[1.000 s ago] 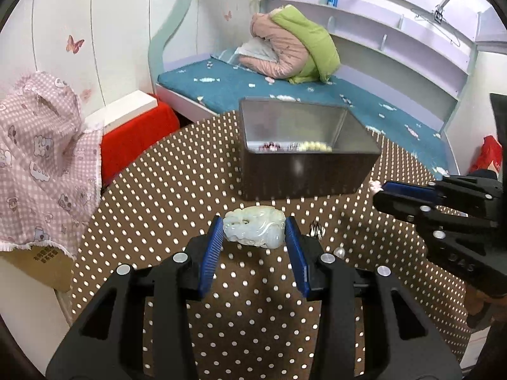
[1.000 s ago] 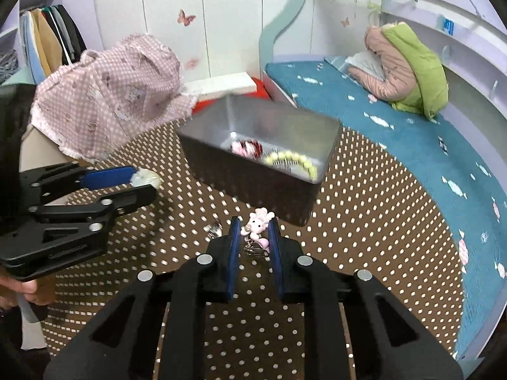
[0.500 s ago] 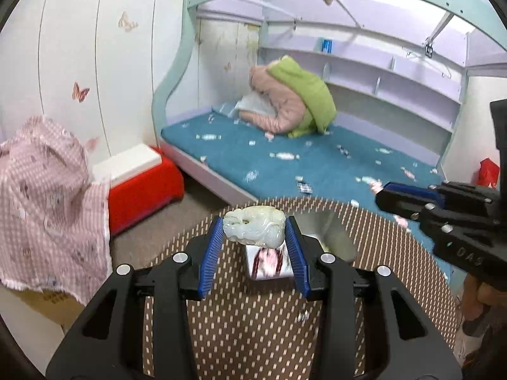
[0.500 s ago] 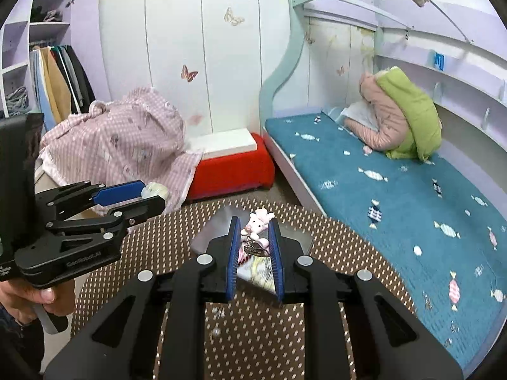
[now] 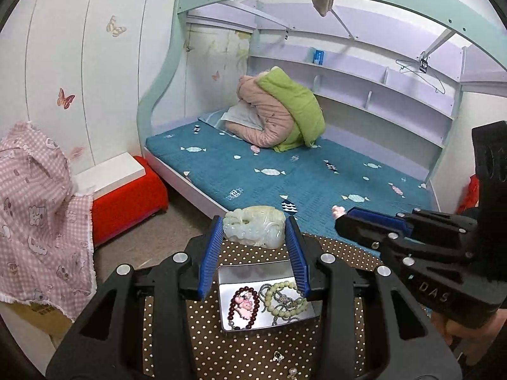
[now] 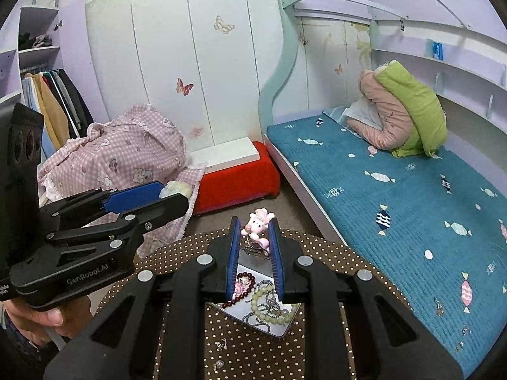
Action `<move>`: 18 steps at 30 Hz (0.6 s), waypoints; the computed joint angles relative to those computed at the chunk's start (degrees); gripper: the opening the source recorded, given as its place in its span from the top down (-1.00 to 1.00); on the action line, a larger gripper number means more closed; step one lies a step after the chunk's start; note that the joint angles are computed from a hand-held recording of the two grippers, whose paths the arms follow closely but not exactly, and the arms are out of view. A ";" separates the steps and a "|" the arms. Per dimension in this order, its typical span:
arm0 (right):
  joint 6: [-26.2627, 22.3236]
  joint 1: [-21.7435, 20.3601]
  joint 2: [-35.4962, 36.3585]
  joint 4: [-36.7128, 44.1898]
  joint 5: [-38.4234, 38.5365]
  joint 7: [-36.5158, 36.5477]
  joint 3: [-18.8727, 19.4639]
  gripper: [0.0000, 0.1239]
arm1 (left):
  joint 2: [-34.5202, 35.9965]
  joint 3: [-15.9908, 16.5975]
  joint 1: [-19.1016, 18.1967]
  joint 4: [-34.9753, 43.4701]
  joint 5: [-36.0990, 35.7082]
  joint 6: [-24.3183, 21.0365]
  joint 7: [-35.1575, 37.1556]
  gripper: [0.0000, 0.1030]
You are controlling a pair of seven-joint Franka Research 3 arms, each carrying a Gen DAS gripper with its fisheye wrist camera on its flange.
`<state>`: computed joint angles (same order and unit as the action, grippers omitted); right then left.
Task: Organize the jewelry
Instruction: 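Carry the jade pendant with the left tool while the right tool carries the bunny charm over the box, then open the left tool over the box while the right tool releases the bunny charm inside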
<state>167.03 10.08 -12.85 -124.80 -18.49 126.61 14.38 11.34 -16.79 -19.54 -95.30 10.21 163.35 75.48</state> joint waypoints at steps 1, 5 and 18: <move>-0.01 0.34 0.23 -0.02 0.67 -0.44 -0.34 0.74 | 0.30 0.02 -0.12 0.38 0.13 -0.16 -0.10 0.22; -0.35 1.26 1.21 0.28 2.37 -1.37 -1.21 0.73 | 1.70 -0.04 -0.56 1.92 0.48 -1.16 -0.06 0.22; -1.15 3.16 2.77 1.06 7.32 -5.04 -3.07 0.72 | 3.28 0.72 -1.68 3.14 2.49 -1.88 -1.66 0.18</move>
<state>165.88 13.24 -10.08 -123.74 -11.17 121.57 11.31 14.62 -16.08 -21.22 -92.16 12.70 161.47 73.82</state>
